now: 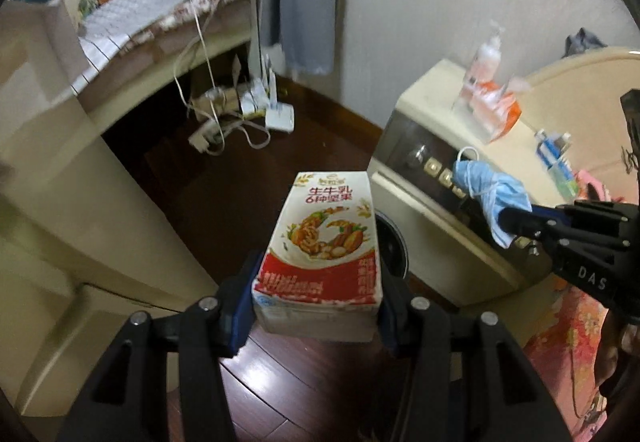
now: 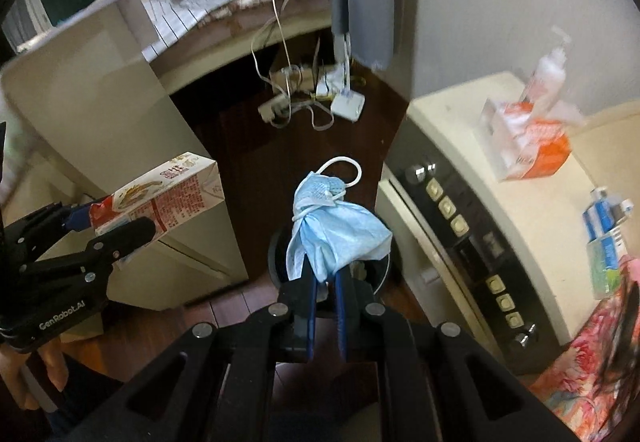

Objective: Collect trash
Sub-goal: 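Carry the milk carton and blue mask with both tools over the black bin, then open both tools to drop the carton and mask into the bin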

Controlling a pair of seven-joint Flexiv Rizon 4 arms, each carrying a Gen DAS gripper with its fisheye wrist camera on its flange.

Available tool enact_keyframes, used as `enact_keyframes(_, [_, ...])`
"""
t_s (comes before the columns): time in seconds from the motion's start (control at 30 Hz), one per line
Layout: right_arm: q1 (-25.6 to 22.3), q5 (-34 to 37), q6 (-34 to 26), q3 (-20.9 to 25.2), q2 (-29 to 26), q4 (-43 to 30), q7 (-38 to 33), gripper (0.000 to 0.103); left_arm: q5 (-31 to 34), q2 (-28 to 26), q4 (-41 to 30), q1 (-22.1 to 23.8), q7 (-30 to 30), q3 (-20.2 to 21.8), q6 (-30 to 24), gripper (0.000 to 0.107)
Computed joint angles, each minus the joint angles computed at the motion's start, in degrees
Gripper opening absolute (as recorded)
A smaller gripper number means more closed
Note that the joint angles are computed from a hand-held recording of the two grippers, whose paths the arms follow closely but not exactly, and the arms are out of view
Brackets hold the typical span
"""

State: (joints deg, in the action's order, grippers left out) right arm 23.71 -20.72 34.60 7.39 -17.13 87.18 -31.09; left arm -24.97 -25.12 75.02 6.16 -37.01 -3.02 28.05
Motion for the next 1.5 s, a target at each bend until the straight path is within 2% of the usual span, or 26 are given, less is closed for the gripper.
enact_keyframes(0.33, [-3.52,9.57,3.54,0.67,-8.1,-0.7,-8.78,0.009,8.14,-6.96,-3.8,-3.6,-4.36,0.76,-2.96,0.052])
enact_keyframes(0.67, [-5.12,14.25,6.71,0.82,-15.6,-2.4,-14.53,0.009,10.34,-12.64,-5.77,-5.19,-6.67,0.15,-1.16,0.054])
enact_keyframes(0.7, [-4.87,13.74,5.47,0.56,-16.45,-3.15,-15.18,0.012,11.28,-13.14,-5.73,-5.64,-7.3,0.68,-0.06,0.06])
enact_keyframes(0.73, [-4.18,12.57,2.48,-0.3,-17.36,-3.97,-14.65,0.018,12.28,-13.71,-6.37,-5.85,-7.71,1.16,-0.32,0.064])
enact_keyframes(0.77, [-3.94,12.24,2.46,-0.71,-17.36,-3.43,-13.89,0.046,12.8,-13.93,-6.75,-5.89,-8.15,1.39,-0.56,0.065])
enact_keyframes(0.8, [-4.06,12.3,3.65,-0.76,-17.04,-2.6,-13.61,0.068,13.48,-13.89,-6.83,-5.91,-8.77,1.83,-0.29,0.072])
enact_keyframes(0.83, [-3.92,11.92,5.0,-1.09,-16.25,-1.23,-12.69,0.071,13.21,-13.47,-6.26,-5.46,-8.62,1.63,0.68,0.083])
enact_keyframes(0.9, [-3.62,10.95,4.43,-1.41,-15.5,-0.46,-11.69,0.074,12.35,-12.42,-5.0,-4.55,-7.82,1.1,2.15,0.093])
enact_keyframes(1.2, [-2.51,7.54,3.4,-1.88,-11.12,-0.16,-6.93,0.076,9.36,-8.4,-2.9,-2.35,-6.21,0.41,4.58,0.093])
enact_keyframes(1.5, [0.63,0.0,-0.09,-2.05,-5.13,-2.29,-1.14,0.078,2.92,-1.48,1.86,0.57,-2.98,0.13,7.82,0.093])
